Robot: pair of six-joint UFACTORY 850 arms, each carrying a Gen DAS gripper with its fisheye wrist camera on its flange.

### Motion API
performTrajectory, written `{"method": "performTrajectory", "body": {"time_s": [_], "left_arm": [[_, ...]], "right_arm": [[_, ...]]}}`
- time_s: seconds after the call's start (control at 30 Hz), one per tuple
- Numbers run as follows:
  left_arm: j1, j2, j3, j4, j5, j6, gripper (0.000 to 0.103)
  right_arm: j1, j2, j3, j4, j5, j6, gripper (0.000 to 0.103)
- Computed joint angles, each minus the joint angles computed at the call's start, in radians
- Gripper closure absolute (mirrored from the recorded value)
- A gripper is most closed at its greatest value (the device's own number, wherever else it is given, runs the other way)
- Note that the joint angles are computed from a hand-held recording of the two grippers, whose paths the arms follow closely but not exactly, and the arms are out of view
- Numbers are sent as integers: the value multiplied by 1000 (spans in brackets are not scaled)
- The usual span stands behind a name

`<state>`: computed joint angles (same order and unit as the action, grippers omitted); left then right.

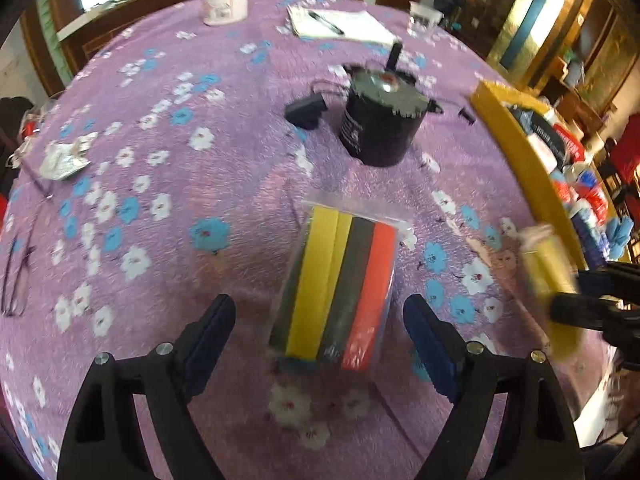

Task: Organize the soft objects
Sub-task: 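Grasp the yellow-black-red strip bag with the left tool while the right tool holds its bag, then carry both strip bags over the tray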

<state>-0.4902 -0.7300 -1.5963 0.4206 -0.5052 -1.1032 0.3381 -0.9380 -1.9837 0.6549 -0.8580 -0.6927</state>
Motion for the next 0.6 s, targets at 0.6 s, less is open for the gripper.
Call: {"method": "performTrajectory", "body": {"time_s": [0.6], "left_arm": [[-89,-3,-41,220,-37,-326,59]], "right_arm": [[-50,71,102,94,20,-133,62]]}}
